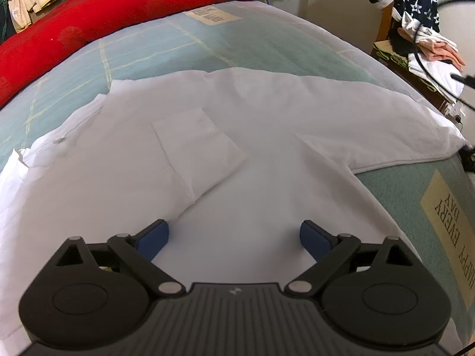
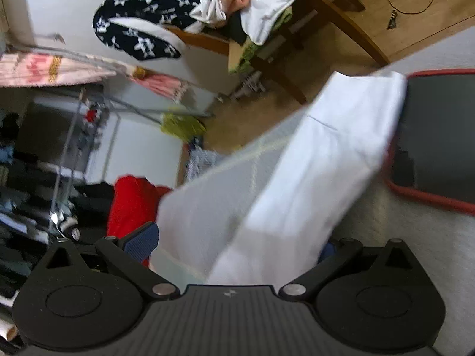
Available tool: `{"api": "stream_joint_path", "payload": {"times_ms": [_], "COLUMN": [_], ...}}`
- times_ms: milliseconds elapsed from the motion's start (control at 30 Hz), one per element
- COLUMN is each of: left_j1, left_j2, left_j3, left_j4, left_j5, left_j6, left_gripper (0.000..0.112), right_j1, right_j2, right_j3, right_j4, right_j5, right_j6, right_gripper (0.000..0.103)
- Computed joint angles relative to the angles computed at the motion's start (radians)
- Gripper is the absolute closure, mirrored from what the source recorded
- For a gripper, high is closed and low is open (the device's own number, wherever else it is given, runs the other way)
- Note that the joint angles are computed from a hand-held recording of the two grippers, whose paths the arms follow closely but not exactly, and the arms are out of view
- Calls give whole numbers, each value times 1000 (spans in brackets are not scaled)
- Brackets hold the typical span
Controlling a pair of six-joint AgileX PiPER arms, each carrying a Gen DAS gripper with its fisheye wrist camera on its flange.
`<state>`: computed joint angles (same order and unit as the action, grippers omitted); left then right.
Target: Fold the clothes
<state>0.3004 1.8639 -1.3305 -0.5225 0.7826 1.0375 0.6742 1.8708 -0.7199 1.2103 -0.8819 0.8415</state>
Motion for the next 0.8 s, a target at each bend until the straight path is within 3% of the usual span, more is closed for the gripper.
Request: {"api": "stream_joint_path", "payload": {"times_ms": [133,333,500,800], "left_j1": [10,29,46,92], "left_j2": [5,8,6,-51], "left_j3": [-12,-26,-46,-13], "left_j4": [-11,-36,-54,-108], "left_j5": [23,59,97,100], "left_j6": [24,40,44,190], "left_gripper": [17,17,18,18], "right_j1": [-47,-51,-51,-74], "right_j2": [26,10,-29,-21], "right_j3": [-19,58,40,-29], "right_j4": [-73,-267,-335,-449], "right_j5": [-4,-132,-110,-76], "right_j6": [25,238,198,183], "right_gripper": [0,0,0,0]}}
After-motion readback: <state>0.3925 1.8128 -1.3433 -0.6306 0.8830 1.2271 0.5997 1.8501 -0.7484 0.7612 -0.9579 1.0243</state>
